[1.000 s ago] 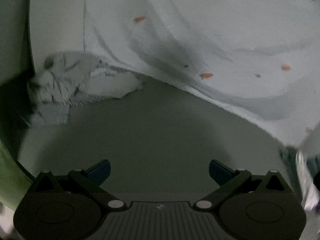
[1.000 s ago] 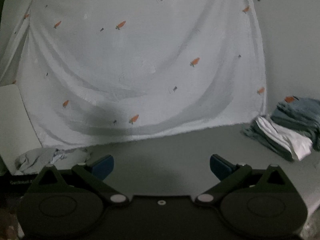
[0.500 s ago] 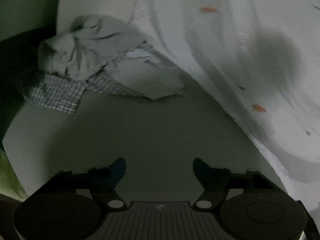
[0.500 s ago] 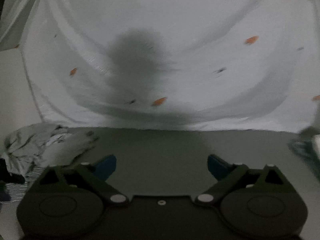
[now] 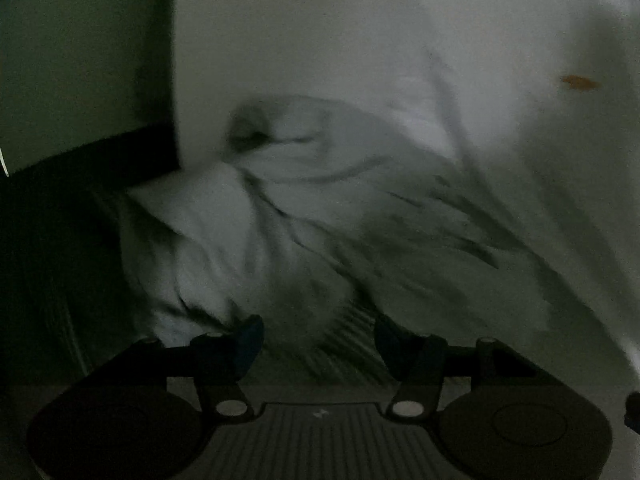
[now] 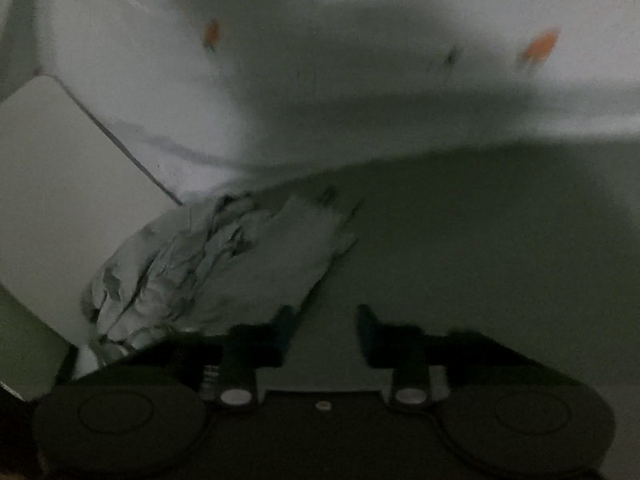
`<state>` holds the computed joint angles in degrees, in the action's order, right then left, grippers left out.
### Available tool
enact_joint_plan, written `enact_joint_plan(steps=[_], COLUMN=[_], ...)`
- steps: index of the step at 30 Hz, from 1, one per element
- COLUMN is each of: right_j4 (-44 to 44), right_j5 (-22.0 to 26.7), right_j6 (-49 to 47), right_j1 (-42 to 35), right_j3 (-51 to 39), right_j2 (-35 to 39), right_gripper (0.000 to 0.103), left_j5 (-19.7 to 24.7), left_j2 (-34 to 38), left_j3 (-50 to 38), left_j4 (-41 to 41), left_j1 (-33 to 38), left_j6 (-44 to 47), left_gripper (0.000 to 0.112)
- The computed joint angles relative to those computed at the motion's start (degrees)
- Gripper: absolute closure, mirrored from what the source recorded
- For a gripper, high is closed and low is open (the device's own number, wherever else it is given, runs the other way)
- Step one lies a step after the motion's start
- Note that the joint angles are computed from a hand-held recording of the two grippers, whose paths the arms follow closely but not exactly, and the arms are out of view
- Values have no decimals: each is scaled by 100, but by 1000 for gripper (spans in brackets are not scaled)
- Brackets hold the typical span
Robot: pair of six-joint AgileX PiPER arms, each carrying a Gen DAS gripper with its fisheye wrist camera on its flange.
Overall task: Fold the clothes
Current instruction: 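Reach both grippers to the crumpled grey hoodie and grasp it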
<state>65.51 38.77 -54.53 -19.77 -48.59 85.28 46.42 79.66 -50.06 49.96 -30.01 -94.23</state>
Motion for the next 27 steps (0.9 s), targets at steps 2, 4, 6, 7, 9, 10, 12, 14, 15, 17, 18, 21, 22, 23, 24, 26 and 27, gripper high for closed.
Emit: enact_joint_plan(steps=[2,4,6,7,9,10,12,14,15,17,18,21,22,23,24,26,27], right_j4=[213,299,474,574,600,663,765,709,732,999,1245,1863,2071,2256,2305,2223,2145], right_j5=[-445,-679,-822,-956,-1258,-1329,-1137,-926,-872,-821,-847,-1033,-974,-837,-687,-242,39], right_j6=[73,375,697,763,902,909,817,815,763,476,144,-886,-1161,-1376,-1451,-1431,-1404], right_j1=[576,918,1123,1228,1425,1497,1521,1544,1528,1466,1430,1267,1106,878,617,-37,-447], right_j3=[-283,-601,-931,-1047,-1260,-1367,-1620,-1883,-1906,-1815,-1675,-1153,-981,-814,-685,-504,-433], right_j2=[662,1251,1774,1957,2237,2359,2617,2840,2831,2681,2503,1726,1448,1160,872,319,19], right_gripper=[82,81,78,75,53,53,63,90,97,98,99,100,100,100,100,100,100], left_j5=[-225,-387,-518,-545,-764,-861,-847,-703,-616,-391,-282,11,119,268,454,776,978], left_j2=[272,535,740,770,843,849,904,977,976,907,839,492,343,168,14,-261,-394], left_j3=[-36,-125,-230,-221,-155,-121,-187,-340,-414,-528,-564,-499,-469,-446,-475,-554,-599], left_j4=[130,151,-14,-23,61,99,52,-78,-170,-310,-345,-232,-176,-111,-47,65,141], left_j1=[465,842,1168,1228,1429,1496,1529,1496,1452,1318,1245,952,824,649,451,7,-300], left_j6=[84,278,700,737,697,647,661,776,915,1103,1177,1053,953,843,748,566,435], left_gripper=[51,51,51,50,50,51,54,61,68,78,83,91,93,93,93,94,94])
